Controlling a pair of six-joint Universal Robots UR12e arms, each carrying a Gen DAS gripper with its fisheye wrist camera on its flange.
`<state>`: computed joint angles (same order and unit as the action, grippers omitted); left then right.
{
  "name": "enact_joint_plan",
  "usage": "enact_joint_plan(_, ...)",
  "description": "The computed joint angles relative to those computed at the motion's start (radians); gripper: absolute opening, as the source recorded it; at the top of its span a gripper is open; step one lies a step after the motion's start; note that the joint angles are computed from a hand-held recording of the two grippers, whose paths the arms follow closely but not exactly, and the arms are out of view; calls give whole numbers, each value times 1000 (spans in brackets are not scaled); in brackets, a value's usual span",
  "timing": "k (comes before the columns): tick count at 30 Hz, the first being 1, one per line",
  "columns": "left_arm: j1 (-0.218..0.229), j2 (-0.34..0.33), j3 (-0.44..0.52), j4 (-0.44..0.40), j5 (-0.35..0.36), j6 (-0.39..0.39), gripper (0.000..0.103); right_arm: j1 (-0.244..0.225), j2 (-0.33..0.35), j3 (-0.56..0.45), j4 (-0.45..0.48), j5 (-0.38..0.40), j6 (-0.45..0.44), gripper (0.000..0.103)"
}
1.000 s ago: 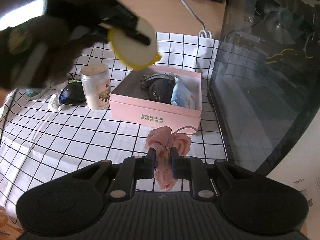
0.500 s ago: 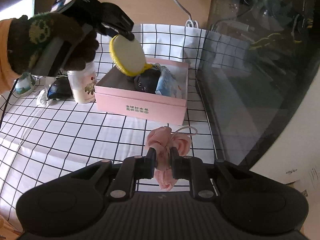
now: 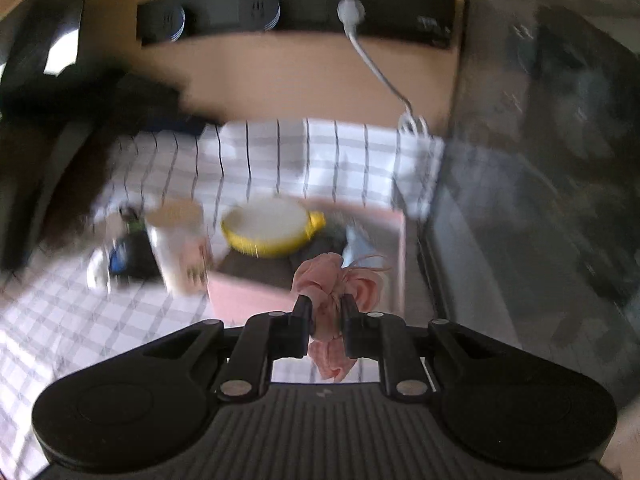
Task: Organize soft objects
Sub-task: 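Lower the pink scrunchie into the pink box and open the right tool, then move the right tool over the black-and-blue pouch with green cord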
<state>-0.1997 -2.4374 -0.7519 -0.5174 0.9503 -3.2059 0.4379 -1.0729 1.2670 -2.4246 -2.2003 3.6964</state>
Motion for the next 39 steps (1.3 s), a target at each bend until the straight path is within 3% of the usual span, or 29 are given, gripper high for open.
enact_joint_plan(3, 20, 72, -142, 15, -10, 4, 32, -35, 48, -73, -30, 52, -32, 15)
enact_joint_plan(8, 38, 167, -324, -14, 8, 23, 32, -94, 164, -246, 13, 166, -6, 15)
enact_joint_plan(11, 48, 206, -397, -40, 14, 34, 32, -125, 238, -354, 117, 236, 31, 15)
enact_joint_plan(14, 59, 227, -441, -33, 29, 23, 31, -137, 276, -407, 242, 249, 56, 15)
enact_joint_plan(17, 69, 236, -462, -13, 56, 3, 31, -140, 247, -345, 217, 247, 45, 15)
enact_joint_plan(21, 79, 237, -473, 0, 82, -43, 31, -132, 222, -312, 285, 155, 18, 15)
enact_joint_plan(28, 84, 250, -498, -10, 86, -49, 31, -125, 192, -272, 382, 43, 32, 15)
enact_joint_plan(31, 83, 255, -508, -15, 85, -45, 31, -127, 166, -226, 308, 68, 5, 16)
enact_joint_plan(34, 82, 261, -517, -24, 88, -37, 32, -125, 143, -188, 220, 109, -34, 35)
enact_joint_plan(36, 81, 266, -524, -23, 97, -34, 31, -115, 136, -174, 175, 95, -56, 59)
enact_joint_plan(39, 77, 273, -532, -18, 132, -29, 32, -100, 124, -151, 108, 81, -91, 63)
